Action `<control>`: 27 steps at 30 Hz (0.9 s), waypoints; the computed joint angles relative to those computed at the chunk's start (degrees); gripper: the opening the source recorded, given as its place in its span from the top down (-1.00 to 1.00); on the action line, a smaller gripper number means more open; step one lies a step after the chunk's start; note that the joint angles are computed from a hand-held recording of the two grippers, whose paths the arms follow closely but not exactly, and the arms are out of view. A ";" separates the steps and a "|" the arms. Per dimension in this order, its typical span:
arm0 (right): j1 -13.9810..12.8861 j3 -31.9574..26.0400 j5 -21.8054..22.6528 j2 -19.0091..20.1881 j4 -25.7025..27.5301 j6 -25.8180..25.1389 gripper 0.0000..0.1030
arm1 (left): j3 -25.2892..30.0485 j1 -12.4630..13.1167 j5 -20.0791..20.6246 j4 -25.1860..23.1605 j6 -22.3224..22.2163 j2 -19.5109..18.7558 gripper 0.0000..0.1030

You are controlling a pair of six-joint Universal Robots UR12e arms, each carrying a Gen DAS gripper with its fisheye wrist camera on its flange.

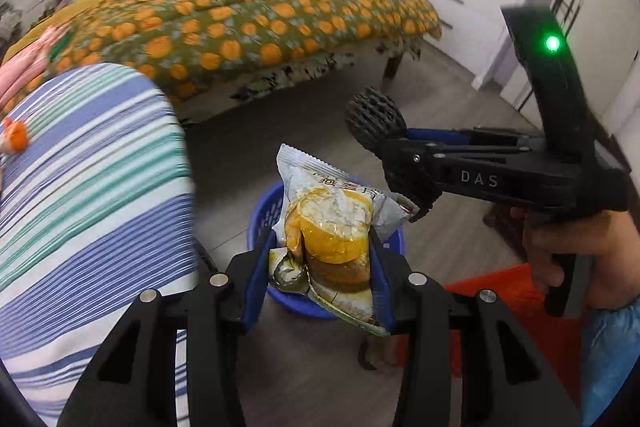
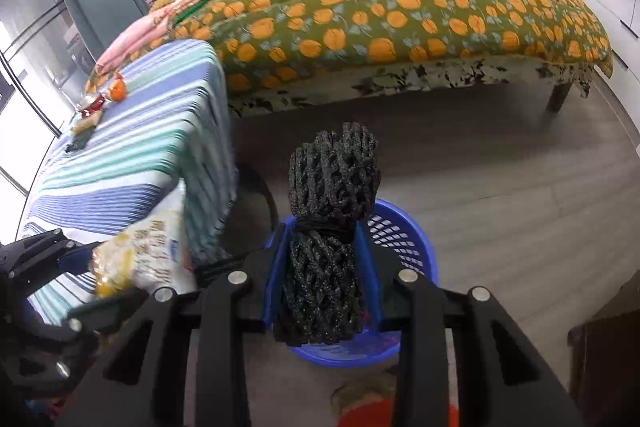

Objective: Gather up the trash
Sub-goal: 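Carry the chip bag and mesh net to the wastebasket and release both, then move both grippers back to the table, left reaching for the dark green packet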

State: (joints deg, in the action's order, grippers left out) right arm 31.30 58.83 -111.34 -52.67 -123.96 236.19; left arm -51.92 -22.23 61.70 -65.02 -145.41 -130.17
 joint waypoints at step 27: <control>-0.99 6.23 -4.38 -3.00 -2.01 10.46 -0.54 | -4.02 1.06 -2.33 5.63 -1.49 1.98 -0.76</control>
State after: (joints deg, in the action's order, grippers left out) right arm 30.31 65.06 -115.72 -55.67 -125.97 246.65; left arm -55.94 -21.17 59.37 -59.40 -146.90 -128.19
